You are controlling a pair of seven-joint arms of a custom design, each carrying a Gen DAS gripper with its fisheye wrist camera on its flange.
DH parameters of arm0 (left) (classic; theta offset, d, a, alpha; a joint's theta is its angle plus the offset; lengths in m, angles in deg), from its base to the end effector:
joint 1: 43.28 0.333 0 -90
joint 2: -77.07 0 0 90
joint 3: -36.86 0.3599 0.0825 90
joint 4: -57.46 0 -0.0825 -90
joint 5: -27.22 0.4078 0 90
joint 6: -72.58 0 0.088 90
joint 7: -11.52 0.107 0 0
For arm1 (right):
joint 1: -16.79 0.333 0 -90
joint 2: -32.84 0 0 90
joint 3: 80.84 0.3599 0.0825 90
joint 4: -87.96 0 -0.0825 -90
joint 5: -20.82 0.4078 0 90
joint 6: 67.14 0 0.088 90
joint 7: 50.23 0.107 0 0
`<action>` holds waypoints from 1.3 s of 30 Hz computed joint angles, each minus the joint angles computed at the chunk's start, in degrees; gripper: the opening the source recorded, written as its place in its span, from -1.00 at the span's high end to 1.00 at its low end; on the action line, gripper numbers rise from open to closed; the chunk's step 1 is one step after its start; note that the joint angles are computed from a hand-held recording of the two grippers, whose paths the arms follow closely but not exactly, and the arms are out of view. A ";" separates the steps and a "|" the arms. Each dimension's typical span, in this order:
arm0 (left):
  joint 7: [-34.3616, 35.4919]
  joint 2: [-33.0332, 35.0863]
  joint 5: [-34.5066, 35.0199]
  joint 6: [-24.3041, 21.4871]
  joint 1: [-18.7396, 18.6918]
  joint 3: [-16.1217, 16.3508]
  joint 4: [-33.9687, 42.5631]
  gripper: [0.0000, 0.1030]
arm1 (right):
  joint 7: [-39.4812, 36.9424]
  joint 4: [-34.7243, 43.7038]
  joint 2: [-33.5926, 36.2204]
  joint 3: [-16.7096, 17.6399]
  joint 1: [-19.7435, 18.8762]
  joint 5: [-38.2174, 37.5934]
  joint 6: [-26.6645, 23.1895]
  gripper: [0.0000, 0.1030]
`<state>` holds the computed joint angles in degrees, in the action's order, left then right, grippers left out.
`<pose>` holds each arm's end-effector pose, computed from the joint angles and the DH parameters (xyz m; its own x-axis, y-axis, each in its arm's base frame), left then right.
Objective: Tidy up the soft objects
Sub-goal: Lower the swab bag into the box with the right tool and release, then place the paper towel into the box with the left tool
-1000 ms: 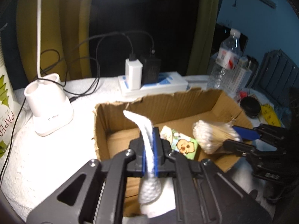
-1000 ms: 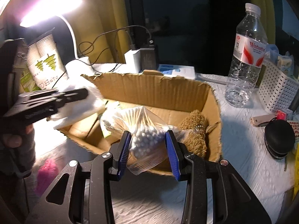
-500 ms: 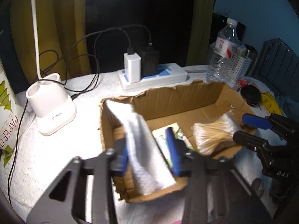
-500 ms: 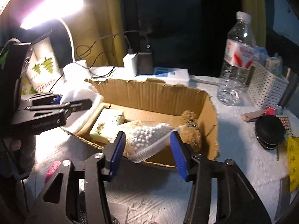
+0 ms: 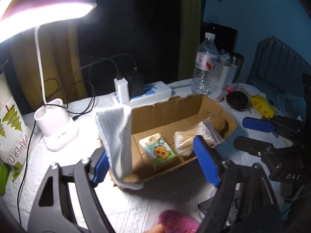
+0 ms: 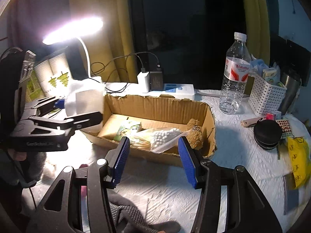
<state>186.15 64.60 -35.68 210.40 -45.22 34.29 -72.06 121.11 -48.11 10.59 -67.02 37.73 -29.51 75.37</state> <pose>0.5233 -0.0485 0.5244 -0.7625 -0.6429 0.0723 -0.4411 0.4350 -0.7850 0.3833 0.2842 0.5489 -0.1951 -0.9800 -0.0381 -0.6189 0.1532 -0.7704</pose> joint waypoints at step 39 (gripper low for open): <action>-2.26 4.19 0.42 -0.85 6.30 1.67 3.27 -0.80 | 0.24 0.71 2.11 -0.21 -0.35 0.28 2.77 -0.06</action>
<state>183.88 68.79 -35.25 209.56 -38.92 35.97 -68.79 121.36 -47.39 12.70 -67.23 37.39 -29.23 78.14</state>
